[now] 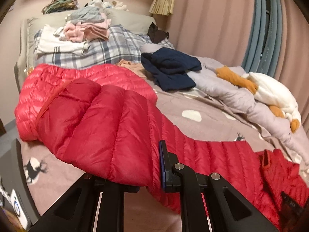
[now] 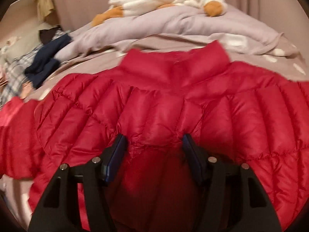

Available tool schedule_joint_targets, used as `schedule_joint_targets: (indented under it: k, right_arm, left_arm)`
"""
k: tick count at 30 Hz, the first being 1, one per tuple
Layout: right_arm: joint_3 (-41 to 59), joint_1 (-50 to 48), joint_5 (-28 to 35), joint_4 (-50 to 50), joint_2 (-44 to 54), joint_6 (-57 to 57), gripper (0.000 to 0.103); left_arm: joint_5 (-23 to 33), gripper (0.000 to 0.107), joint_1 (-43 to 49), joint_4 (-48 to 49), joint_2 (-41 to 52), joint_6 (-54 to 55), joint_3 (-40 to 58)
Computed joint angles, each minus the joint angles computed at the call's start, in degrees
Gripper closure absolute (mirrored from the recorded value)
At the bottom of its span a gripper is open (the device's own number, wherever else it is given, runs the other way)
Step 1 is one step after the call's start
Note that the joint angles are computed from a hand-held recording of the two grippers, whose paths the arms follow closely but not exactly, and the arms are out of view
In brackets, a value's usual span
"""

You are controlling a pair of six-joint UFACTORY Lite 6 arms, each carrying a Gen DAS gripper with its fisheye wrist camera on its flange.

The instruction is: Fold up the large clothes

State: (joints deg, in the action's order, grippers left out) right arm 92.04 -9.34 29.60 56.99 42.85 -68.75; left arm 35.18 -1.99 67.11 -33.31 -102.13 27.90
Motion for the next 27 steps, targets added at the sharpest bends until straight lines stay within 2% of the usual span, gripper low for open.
schedule_joint_targets:
  k: [2,3,5,7,9,12,14,17,23,27]
  right_arm:
    - [-3.0,-1.0,4.7,1.4,-2.6,-2.1,0.044]
    - [-5.2,-1.7,6.3,2.7,-4.4,-3.8,0.046]
    - [-9.3,-2.4,3.4,4.0,-8.4,-4.5,0.05]
    - [-10.6,-5.0,2.9,4.4,-11.5,-2.8,0.046]
    - [-9.4,-9.2,6.1,3.8,-14.2,-0.8,0.044]
    - [-8.4,-14.7,7.7,2.1,-18.8,0.7,0.037]
    - [-9.7,-19.5,6.8,3.7,-22.7,-2.6,0.03]
    - [-11.3,-28.5,7.2,7.2,-27.1,-10.1,0.029]
    - [-2.9,-40.5,13.7,6.4,-22.5,-10.8,0.029]
    - [3.0,-44.3,16.3,3.2,-18.2,-7.5,0.029]
  left_arm:
    - [1.0,0.097,-1.4,-0.7,-0.7,-0.4,-0.1]
    - [3.1,0.097,-3.1,-0.7,-0.3,-0.7,0.5]
    - [7.4,0.097,-6.6,-0.9,0.0,-0.6,2.3]
    - [11.2,0.097,-10.2,-1.1,-0.4,-0.6,4.2]
    - [15.9,0.097,-14.5,-0.8,-0.1,-1.0,6.7]
    - [25.8,0.097,-24.0,0.2,2.4,-2.0,11.8]
    - [29.9,0.097,-30.0,1.2,4.4,-3.1,15.0]
    - [34.7,0.097,-38.7,2.0,11.5,-4.2,22.4]
    - [35.1,0.097,-48.2,1.7,29.4,-3.9,40.3]
    - [30.9,0.097,-51.0,-2.4,42.5,-1.1,54.2]
